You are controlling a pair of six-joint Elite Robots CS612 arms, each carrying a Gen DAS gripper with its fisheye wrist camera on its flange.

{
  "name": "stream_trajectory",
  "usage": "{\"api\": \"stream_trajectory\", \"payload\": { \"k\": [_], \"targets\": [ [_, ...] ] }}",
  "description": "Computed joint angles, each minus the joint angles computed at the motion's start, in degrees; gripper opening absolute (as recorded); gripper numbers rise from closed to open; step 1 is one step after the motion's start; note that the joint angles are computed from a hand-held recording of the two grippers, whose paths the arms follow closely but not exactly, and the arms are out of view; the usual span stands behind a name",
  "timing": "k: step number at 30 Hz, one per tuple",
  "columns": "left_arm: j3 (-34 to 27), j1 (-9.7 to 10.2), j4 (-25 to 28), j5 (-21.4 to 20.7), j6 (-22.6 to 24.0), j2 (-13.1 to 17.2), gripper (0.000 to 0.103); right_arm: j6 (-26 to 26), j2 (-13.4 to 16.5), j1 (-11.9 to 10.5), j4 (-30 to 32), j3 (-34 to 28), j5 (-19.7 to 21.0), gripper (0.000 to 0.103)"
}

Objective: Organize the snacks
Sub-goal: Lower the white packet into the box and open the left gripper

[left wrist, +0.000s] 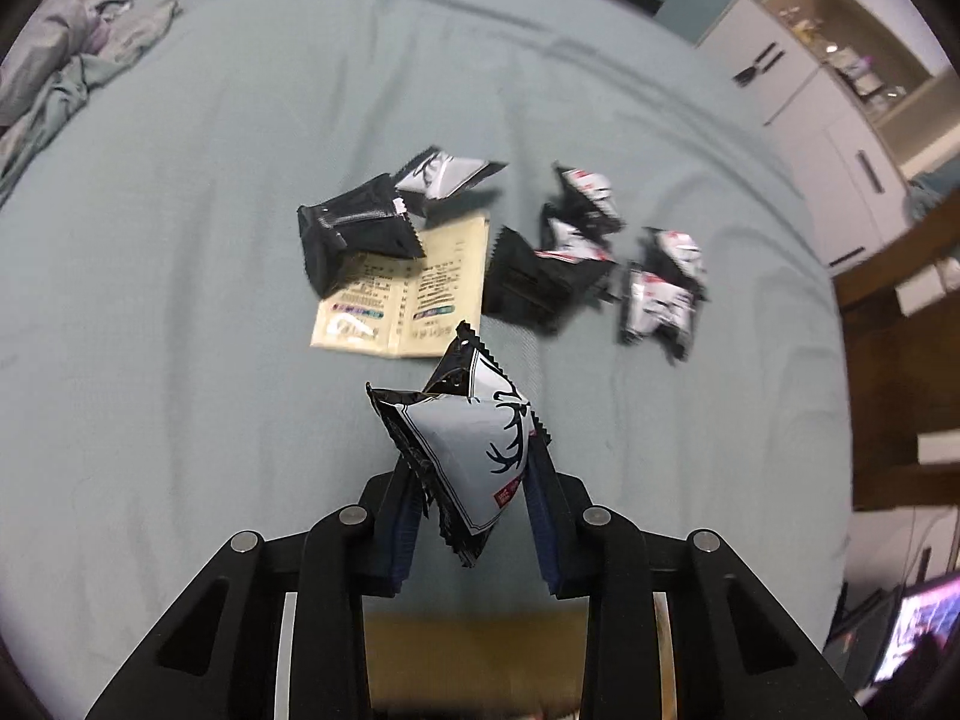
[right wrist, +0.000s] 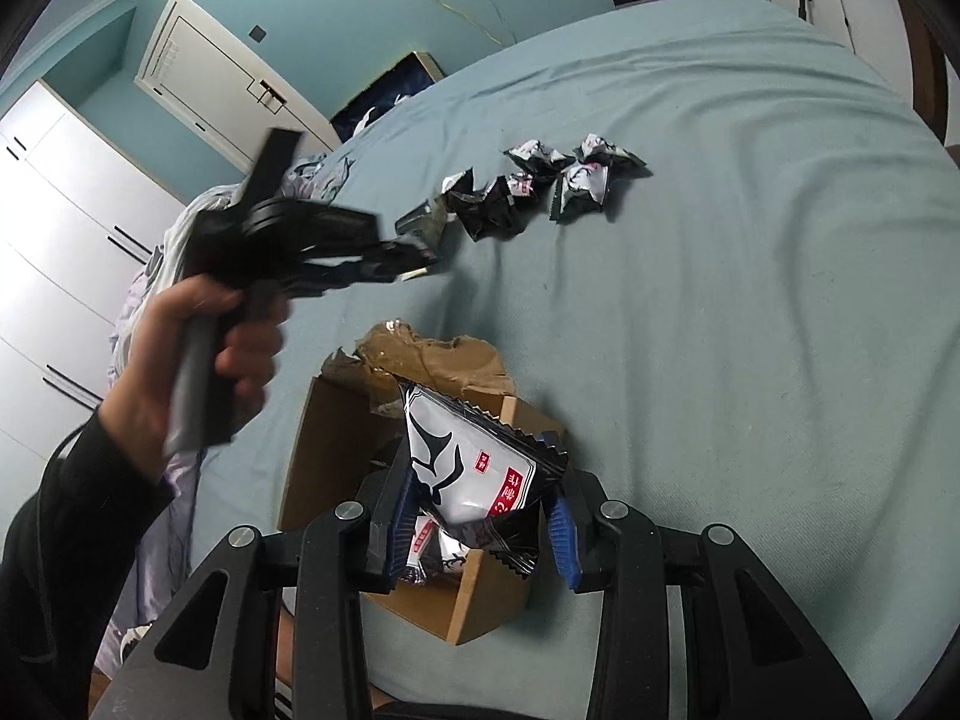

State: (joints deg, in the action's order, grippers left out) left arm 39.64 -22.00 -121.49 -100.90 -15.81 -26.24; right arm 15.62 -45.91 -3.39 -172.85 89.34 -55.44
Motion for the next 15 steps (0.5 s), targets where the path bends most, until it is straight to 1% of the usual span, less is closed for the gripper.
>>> {"api": "stream_trajectory", "payload": {
  "k": [1,3,5,7,10,13,14,15],
  "targets": [
    [3.89,0.07,-2.95,-0.79,0.31,-2.28,0.031,0.14,-0.05,0.14,-0.43,0.03,-0.32,0.036],
    [9.67,0.1,-6.7,-2.0,1.51,-5.83,0.031,0.12,-0.48,0.47,-0.91,0.5,-0.94,0.036],
    [16.69,-0.02,-11.4,-2.17,3.85,-9.92,0.031,0.07,-0.55,0.72,-0.75,0.51,-1.45,0.036],
    [21.49,-0.51,-14.77,-0.46,6.68,-12.8,0.031,0.15,-0.49,0.97,-0.56,0.28,-2.05,0.036],
    [30.61,-1.64,-21.22,1.13,11.26,-17.52,0.031,0.09,-0.54,1.22,-0.84,0.23,-2.99,0.036],
    [35.11,-2.32,-25.14,1.48,14.33,-19.16,0.032,-0.27,-0.69,1.5,-1.1,0.32,-3.93,0.036],
    [36.62,-2.5,-27.2,1.53,15.13,-19.44,0.034,-0.47,-0.73,1.59,-1.2,0.35,-4.23,0.036],
    [37.4,-2.61,-28.4,1.85,15.49,-19.48,0.038,-0.74,-0.81,1.72,-1.35,0.42,-4.69,0.036]
  ]
}}
